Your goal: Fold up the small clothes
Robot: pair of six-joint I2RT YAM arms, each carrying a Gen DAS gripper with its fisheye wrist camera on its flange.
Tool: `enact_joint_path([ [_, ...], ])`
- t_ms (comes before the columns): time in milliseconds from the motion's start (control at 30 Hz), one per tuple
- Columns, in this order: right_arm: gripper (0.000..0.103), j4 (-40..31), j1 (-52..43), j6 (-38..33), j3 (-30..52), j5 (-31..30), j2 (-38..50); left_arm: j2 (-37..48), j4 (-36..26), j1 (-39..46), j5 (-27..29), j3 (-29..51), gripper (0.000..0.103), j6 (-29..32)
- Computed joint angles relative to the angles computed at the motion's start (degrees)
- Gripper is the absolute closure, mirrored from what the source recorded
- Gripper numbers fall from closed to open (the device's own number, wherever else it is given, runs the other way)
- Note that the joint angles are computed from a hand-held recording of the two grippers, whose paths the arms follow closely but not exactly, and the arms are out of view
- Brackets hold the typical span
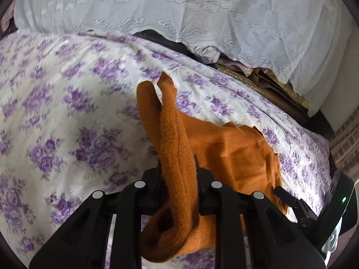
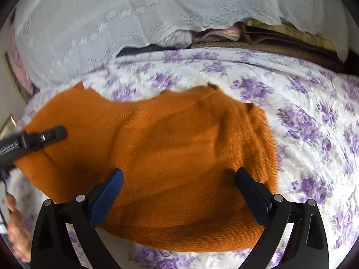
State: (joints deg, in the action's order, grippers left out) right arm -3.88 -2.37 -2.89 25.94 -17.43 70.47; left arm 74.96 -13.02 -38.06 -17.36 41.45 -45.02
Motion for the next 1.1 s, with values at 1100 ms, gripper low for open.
enact_joint_path([
  [1100, 0.003, -10.0, -31.5, 6.8, 12.7, -35.8, 15.0, 28.1, -8.4, -17.2, -9.7, 28.8, 0.083, 0.3],
])
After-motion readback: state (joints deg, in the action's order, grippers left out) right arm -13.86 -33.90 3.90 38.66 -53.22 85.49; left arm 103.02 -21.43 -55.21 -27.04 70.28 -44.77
